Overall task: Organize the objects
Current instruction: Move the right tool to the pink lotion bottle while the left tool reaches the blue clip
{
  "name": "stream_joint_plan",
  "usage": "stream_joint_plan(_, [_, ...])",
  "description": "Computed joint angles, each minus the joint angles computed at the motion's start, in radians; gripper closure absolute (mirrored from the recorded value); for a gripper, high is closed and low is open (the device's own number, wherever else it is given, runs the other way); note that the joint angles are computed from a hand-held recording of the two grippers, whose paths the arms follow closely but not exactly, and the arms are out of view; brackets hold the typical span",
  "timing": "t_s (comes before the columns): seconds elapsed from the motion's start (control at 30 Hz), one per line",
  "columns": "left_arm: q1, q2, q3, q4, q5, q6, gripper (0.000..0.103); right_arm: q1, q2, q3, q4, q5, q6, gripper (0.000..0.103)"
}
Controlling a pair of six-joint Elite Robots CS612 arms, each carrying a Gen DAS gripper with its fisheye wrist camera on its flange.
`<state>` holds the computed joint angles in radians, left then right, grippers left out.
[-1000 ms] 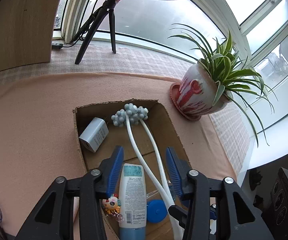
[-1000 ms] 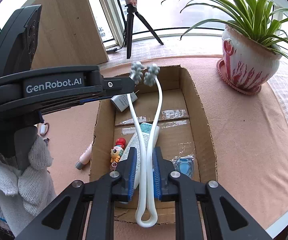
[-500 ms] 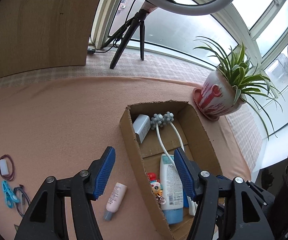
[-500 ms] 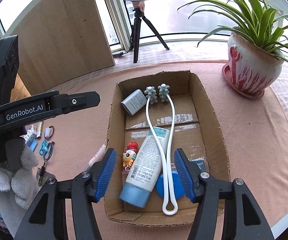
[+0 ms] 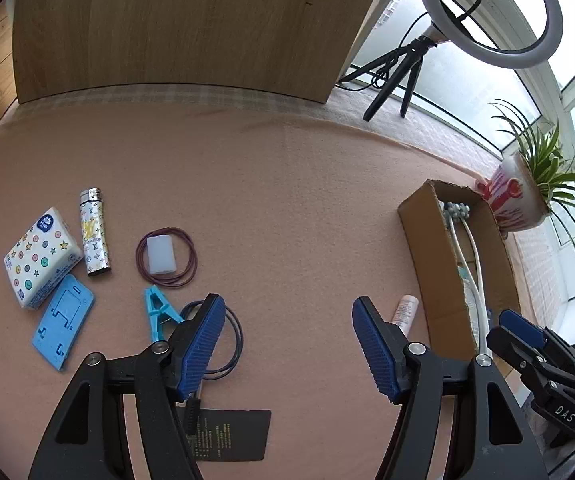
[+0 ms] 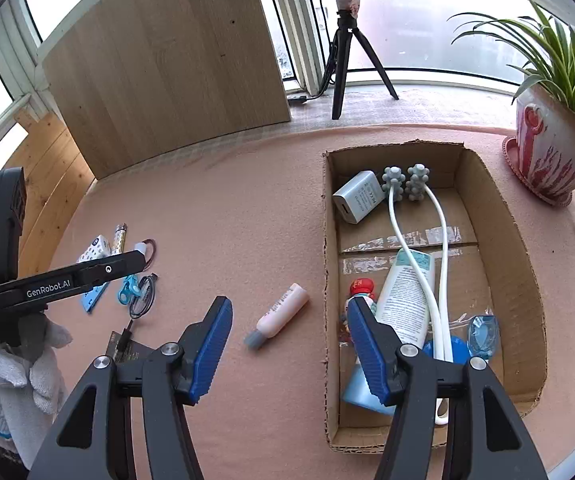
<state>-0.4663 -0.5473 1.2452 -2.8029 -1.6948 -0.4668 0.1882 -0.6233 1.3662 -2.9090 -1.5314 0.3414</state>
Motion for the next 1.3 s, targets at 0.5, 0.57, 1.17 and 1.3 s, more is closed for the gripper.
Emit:
stream_joint_plan(0.5, [0.082,-0.008,0.078,-0.006,-0.046,-0.057,0.039,0.045,0.074,-0.15,0.222,0.064,0.029,0.047])
stream_joint_plan(0.57, [0.08,0.004,0.059,0.013,-0.056,-0.048,0.044,0.045,0.077,-0.149,0.234,0.059,0.069,0.047])
stream_joint_plan(1.17, [0.085,0.037,0.021,0.051,-0.101,0.038,0.087,0.042,0.115,-0.198,0.321,0.005,0.241,0.047])
stream_joint_plan(1.3, [0.084,0.035,0.023,0.048,-0.088,0.047,0.091,0.048,0.138,-0.245,0.368,-0.038,0.239,0.047])
